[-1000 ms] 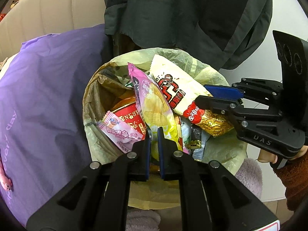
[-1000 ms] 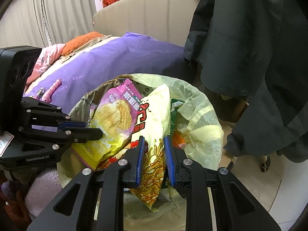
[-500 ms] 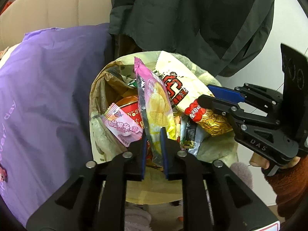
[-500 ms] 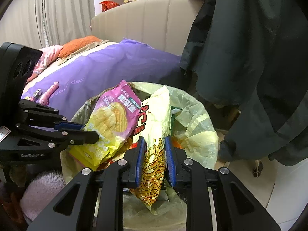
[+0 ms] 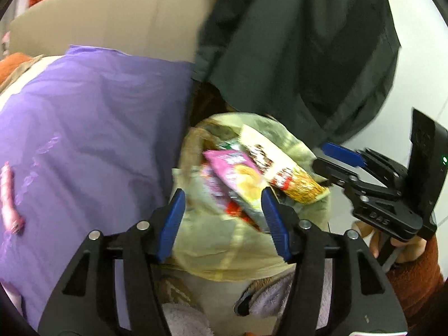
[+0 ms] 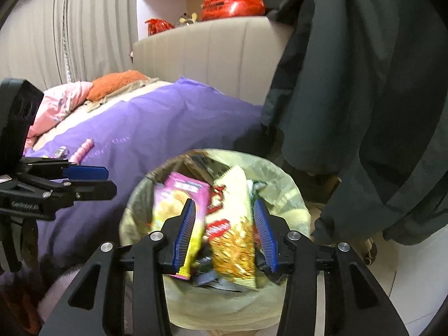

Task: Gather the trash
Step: 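Open both tools to drop the two chip bags into the trash bag, then move both tools back over the bed toward the remaining wrappers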

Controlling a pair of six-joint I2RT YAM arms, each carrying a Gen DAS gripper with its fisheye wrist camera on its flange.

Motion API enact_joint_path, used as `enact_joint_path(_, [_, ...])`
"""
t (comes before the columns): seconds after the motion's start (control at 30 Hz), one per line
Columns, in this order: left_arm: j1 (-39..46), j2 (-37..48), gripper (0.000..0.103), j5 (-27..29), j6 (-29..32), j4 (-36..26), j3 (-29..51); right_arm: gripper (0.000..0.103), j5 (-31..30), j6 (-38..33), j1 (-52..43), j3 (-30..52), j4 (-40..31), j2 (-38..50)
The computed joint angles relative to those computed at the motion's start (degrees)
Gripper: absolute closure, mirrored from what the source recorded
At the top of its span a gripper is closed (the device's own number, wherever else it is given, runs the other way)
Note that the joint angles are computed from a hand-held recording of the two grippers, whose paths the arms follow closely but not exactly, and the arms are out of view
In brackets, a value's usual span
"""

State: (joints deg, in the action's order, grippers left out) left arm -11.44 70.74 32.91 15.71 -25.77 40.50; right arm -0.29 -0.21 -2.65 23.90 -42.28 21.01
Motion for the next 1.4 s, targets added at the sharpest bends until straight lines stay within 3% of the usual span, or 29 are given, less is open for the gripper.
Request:
enact_joint_path(0.13, [11.21, -2.0, 0.049, 4.23, 3.81, -2.79, 0.23, 0.06, 13.56, 10.38, 18.85, 2.33, -0.24, 1.27])
enact_joint_path(0.27, [25.47, -0.49, 0.049, 9.51, 12.93, -8.38, 2.73, 0.052, 25.79, 20.38, 37.4, 4.99, 2.21, 9.02])
enact_joint_path(0.47, [45.92, 8.71, 0.049, 12.66, 31.17, -16.43, 11.29, 0.046, 31.93, 26.65, 52.51, 10.08, 11.37, 26.41])
enact_joint_path(0.63, [60.79, 22.82, 0.049, 14.2, 39.53, -19.97, 23.79, 0.044, 29.03, 26.71, 58.28, 17.21, 21.28, 44.14])
enact_joint_path(0.8, [69.35, 37.75, 0.049, 15.79, 35.89, -20.75, 38.07, 0.044, 26.64, 24.71, 62.71, 30.1, 24.95, 63.03])
enact_joint_path(0.9, [70.72, 45.57, 0.049, 12.31, 32.49, -20.27, 46.81, 0.044, 24.27, 22.99, 63.58, 38.71, 24.53, 72.69])
enact_joint_path(1.0, [71.58, 52.5, 0.049, 12.8, 32.71, -22.07, 54.16, 0.044, 22.92, 21.11, 63.65, 47.27, 24.3, 81.85])
enact_joint_path(1.2, [70.17, 59.72, 0.049, 13.43, 33.69, -20.75, 59.4, 0.044, 19.09, 19.72, 60.66, 66.09, 19.69, 99.78])
enact_joint_path(1.33, [68.72, 60.97, 0.049, 13.17, 31.41, -17.13, 59.88, 0.043, 11.93, 20.1, 57.2, 75.04, 20.7, 108.12])
enact_joint_path(1.4, [68.4, 60.73, 0.049, 12.54, 31.21, -15.7, 59.0, 0.044, 8.8, 20.4, 55.78, 83.37, 17.92, 114.24])
